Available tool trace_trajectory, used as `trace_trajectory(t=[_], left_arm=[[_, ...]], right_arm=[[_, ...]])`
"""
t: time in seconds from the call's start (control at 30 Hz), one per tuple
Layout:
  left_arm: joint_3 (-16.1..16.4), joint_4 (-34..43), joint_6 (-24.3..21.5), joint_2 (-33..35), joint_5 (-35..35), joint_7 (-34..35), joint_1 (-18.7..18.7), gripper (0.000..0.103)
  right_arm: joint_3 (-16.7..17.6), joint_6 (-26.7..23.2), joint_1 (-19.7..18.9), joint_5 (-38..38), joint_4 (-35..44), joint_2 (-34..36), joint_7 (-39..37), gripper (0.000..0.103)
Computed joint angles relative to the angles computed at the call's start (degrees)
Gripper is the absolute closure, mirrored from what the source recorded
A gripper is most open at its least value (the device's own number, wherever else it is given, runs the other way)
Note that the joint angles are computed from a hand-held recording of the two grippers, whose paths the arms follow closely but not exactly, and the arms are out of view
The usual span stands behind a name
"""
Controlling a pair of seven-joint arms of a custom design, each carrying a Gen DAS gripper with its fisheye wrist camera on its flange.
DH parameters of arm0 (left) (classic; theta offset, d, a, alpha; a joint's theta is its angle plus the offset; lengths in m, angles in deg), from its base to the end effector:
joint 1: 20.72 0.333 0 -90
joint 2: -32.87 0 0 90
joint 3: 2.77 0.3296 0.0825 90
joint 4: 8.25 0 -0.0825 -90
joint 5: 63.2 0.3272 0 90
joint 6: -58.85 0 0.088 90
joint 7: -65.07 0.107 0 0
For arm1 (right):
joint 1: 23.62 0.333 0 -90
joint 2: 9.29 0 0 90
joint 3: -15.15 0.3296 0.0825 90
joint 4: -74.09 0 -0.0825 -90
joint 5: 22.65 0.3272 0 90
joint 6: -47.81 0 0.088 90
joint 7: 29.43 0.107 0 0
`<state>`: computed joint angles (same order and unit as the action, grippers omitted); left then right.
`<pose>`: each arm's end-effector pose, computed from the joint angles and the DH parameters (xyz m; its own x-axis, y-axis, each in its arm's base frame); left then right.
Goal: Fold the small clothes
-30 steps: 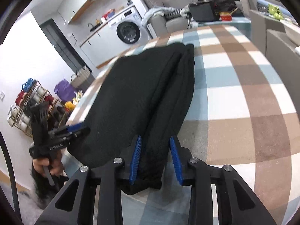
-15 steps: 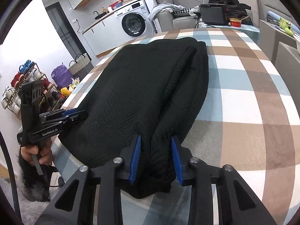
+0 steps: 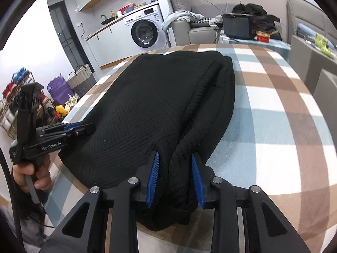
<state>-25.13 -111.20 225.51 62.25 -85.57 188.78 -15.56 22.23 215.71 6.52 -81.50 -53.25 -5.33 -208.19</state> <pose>0.6468 -0.1316 0.3944 -0.4525 -0.8827 0.1269 -0.7218 0.2789 -0.6334 0.3814 0.3567 0.4464 0.0969 -0.9600 -0.2628 -0.7680 0.0958 -0.6333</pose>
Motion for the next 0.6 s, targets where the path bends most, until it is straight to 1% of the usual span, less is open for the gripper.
trace_trajectory(t=[0.03, 0.07, 0.1, 0.13, 0.17, 0.2, 0.23, 0.27, 0.33, 0.37, 0.4, 0.43, 0.47, 0.5, 0.57, 0.6], left_arm=[[-0.70, -1.59, 1.57, -0.92, -0.63, 0.69, 0.60, 0.081], [-1.82, -2.36, 2.38, -1.26, -1.38, 1.66, 1.58, 0.078], [-3.48, -3.59, 3.48, -1.88, -2.61, 3.04, 3.03, 0.069], [-5.93, -5.13, 4.97, -2.59, -4.45, 5.06, 5.11, 0.064], [-8.91, -6.59, 7.00, -3.00, -6.63, 7.47, 7.51, 0.052], [-12.76, -8.42, 9.85, -3.42, -9.02, 10.40, 10.50, 0.038], [-15.81, -9.99, 12.05, -3.78, -10.41, 12.28, 12.87, 0.031], [-19.72, -11.42, 14.85, -3.64, -11.35, 14.40, 15.90, 0.019], [-28.48, -13.81, 19.40, -2.15, -11.06, 17.62, 22.96, 0.017], [-31.39, -14.81, 21.43, -1.42, -10.31, 18.17, 25.21, 0.015], [-32.61, -15.48, 22.28, -1.42, -9.72, 17.74, 26.30, 0.012], [-34.63, -16.16, 24.28, -0.58, -9.02, 17.43, 27.75, 0.010], [-35.72, -16.62, 25.45, -0.13, -8.25, 16.91, 28.67, 0.003], [-36.36, -17.02, 26.56, 0.20, -7.49, 16.32, 29.14, 0.001], [-38.78, -18.44, 29.98, 1.46, -5.26, 15.43, 31.00, 0.001], [-38.57, -18.71, 30.83, 1.46, -4.56, 14.77, 30.84, 0.001]], right_arm=[[-0.04, -0.48, 0.14, -0.96, -0.35, -0.72, 0.64, 0.068], [-0.02, -0.89, 0.18, -2.81, -0.57, -1.39, 2.37, 0.062], [0.05, -1.41, 0.10, -5.87, -0.83, -2.23, 5.39, 0.060], [0.40, -2.08, -0.09, -8.76, -1.12, -3.17, 8.12, 0.056], [0.91, -2.66, -0.39, -11.22, -1.49, -4.09, 10.37, 0.046], [1.52, -3.57, -0.72, -13.99, -1.93, -5.22, 12.87, 0.038], [2.23, -4.66, -1.01, -15.32, -2.04, -5.87, 14.08, 0.020], [2.94, -5.85, -1.25, -17.68, -2.14, -6.56, 16.14, 0.006], [4.16, -7.22, -1.65, -24.94, -2.20, -7.75, 22.50, 0.001], [4.51, -7.32, -1.73, -27.35, -2.05, -8.02, 24.69, 0.000], [4.51, -6.34, -1.91, -29.82, -1.88, -8.07, 26.54, 0.000], [4.51, -6.19, -1.93, -29.46, -1.70, -7.96, 25.62, 0.000], [4.69, -6.83, -1.81, -28.82, -1.52, -7.83, 24.40, 0.000], [5.12, -8.25, -1.50, -28.58, -1.34, -7.75, 23.16, 0.000], [5.39, -8.95, -1.21, -30.60, -0.98, -7.79, 24.03, 0.000], [5.34, -8.69, -1.14, -31.86, -0.81, -7.78, 24.94, 0.000]])
